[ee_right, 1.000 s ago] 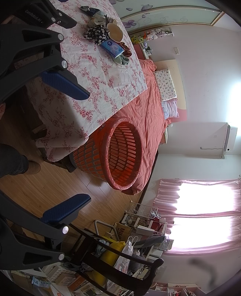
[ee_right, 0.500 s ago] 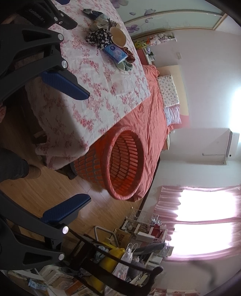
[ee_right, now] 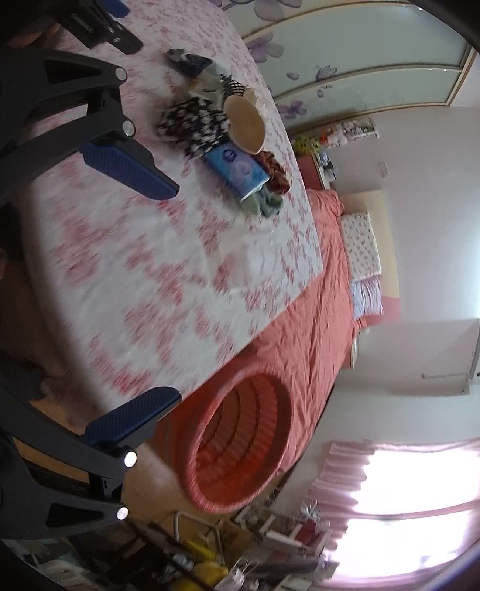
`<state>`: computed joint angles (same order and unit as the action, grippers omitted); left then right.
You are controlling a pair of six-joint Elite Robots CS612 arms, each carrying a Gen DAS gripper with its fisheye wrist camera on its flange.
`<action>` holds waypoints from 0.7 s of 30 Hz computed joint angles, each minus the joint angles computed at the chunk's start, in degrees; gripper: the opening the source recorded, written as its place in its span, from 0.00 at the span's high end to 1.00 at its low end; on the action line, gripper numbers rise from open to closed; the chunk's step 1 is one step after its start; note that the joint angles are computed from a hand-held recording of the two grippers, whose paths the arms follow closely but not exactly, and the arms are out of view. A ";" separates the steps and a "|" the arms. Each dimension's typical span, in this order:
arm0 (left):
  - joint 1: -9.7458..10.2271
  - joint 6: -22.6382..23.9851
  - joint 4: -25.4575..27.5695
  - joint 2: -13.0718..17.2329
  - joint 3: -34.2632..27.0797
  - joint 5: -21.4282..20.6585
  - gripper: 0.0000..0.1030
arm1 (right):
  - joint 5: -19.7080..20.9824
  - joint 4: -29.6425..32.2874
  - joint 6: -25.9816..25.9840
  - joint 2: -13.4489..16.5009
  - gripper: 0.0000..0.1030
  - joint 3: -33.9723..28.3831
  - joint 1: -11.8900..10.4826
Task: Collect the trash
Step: 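Grasp the blue snack bag with the left tool while the right tool grasps the clear plastic tray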
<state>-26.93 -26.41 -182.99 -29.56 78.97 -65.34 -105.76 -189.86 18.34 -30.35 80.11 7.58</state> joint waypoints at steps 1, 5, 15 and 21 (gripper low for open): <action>0.53 -0.63 0.86 0.07 -0.52 -0.53 0.02 | 0.69 1.34 -0.23 0.51 0.04 -1.41 -0.17; 1.92 -1.44 3.43 0.78 -3.19 -2.09 0.02 | 4.28 7.96 0.76 2.80 0.04 -7.53 -1.24; 4.84 -0.64 9.86 4.15 -11.85 -7.07 0.02 | 6.54 22.86 1.95 8.82 0.04 -21.74 -2.58; 5.73 0.12 13.22 5.94 -15.74 -8.64 0.04 | 8.48 28.13 1.43 10.55 0.23 -25.38 -3.06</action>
